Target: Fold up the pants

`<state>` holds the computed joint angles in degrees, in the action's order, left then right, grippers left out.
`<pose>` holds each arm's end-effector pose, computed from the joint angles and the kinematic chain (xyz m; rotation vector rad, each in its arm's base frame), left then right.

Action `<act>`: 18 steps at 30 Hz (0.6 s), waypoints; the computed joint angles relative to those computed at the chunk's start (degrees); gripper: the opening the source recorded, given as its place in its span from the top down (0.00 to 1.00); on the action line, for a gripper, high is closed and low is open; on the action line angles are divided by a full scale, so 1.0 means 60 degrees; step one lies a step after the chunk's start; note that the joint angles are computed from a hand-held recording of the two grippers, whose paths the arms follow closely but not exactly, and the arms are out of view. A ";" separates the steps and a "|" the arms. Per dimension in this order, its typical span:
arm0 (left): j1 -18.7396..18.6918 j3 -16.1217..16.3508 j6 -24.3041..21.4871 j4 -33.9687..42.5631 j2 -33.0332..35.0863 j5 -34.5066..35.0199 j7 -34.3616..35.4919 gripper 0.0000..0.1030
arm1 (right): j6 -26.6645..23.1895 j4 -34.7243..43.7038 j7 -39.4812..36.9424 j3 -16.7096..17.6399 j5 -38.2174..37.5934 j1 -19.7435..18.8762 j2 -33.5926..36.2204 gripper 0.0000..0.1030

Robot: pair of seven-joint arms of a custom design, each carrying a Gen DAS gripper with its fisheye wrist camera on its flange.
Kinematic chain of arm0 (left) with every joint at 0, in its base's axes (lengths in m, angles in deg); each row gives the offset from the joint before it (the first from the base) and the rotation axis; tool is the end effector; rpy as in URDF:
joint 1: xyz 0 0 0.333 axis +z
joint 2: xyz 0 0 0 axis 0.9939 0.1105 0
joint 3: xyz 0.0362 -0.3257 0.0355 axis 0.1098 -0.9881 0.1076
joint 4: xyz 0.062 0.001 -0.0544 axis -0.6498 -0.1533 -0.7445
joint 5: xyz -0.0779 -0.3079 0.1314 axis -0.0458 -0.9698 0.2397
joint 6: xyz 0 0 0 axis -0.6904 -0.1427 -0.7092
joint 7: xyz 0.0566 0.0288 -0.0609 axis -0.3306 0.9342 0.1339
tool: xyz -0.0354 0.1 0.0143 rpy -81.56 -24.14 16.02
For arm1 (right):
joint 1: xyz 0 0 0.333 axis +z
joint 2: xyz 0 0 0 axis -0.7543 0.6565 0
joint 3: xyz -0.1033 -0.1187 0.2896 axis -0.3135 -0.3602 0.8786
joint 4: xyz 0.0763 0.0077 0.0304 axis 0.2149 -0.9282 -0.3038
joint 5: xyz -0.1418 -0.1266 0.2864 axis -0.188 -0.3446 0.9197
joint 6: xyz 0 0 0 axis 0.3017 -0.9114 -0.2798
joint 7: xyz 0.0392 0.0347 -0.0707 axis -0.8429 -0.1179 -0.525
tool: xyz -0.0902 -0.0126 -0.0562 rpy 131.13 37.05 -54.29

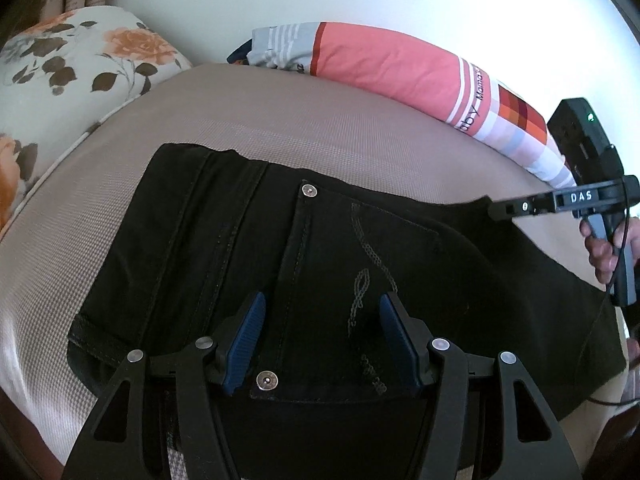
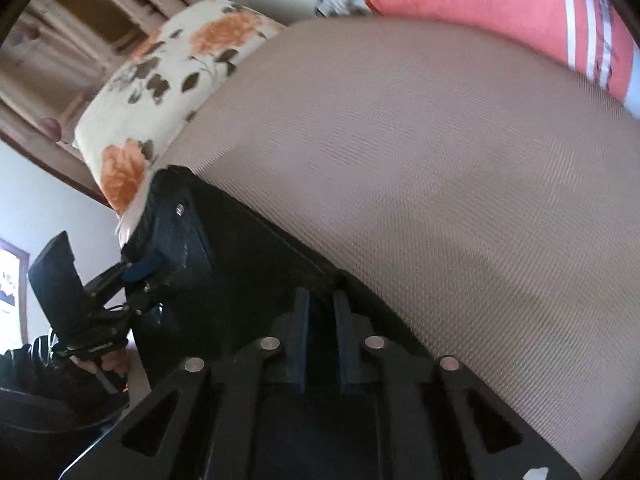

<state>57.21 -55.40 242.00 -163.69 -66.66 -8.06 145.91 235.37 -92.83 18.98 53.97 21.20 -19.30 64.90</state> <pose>0.3943 -0.2281 0.2906 -1.7816 2.0385 -0.9566 0.5165 0.4303 0.3064 -2.1604 1.4341 0.1944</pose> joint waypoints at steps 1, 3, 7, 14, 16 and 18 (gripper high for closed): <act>0.0053 -0.0018 0.0010 0.0001 0.0007 0.0073 -0.0033 0.41 | 0.0265 -0.0093 0.0340 -0.0485 -0.0361 0.0440 -0.0114 0.93; -0.0039 0.0027 0.0085 0.0008 0.0044 -0.0040 0.0017 0.41 | 0.0588 -0.0135 0.0991 -0.1048 -0.0786 0.0921 -0.0100 0.94; -0.0839 0.0411 -0.0110 0.0167 0.0069 -0.1072 0.0897 0.41 | 0.0549 0.0048 0.2228 -0.2016 -0.1871 0.1706 0.0309 0.95; -0.2530 0.1025 -0.0287 0.0831 -0.0100 -0.3545 0.3197 0.41 | 0.1732 -0.1291 0.4560 -0.3543 -0.2919 0.3076 -0.0604 0.78; -0.2259 0.0657 -0.0258 0.1087 -0.0063 -0.3136 0.3344 0.41 | 0.2093 -0.2267 0.5605 -0.4665 -0.3466 0.4150 -0.1269 0.77; -0.2042 0.0362 -0.0467 0.1514 0.0143 -0.2536 0.3378 0.41 | 0.2348 -0.3127 0.6399 -0.5309 -0.3781 0.4788 -0.1812 0.77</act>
<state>44.96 -53.23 239.19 -154.60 -65.81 -23.28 166.18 249.46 -111.60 57.37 22.12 -1.49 9.43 54.02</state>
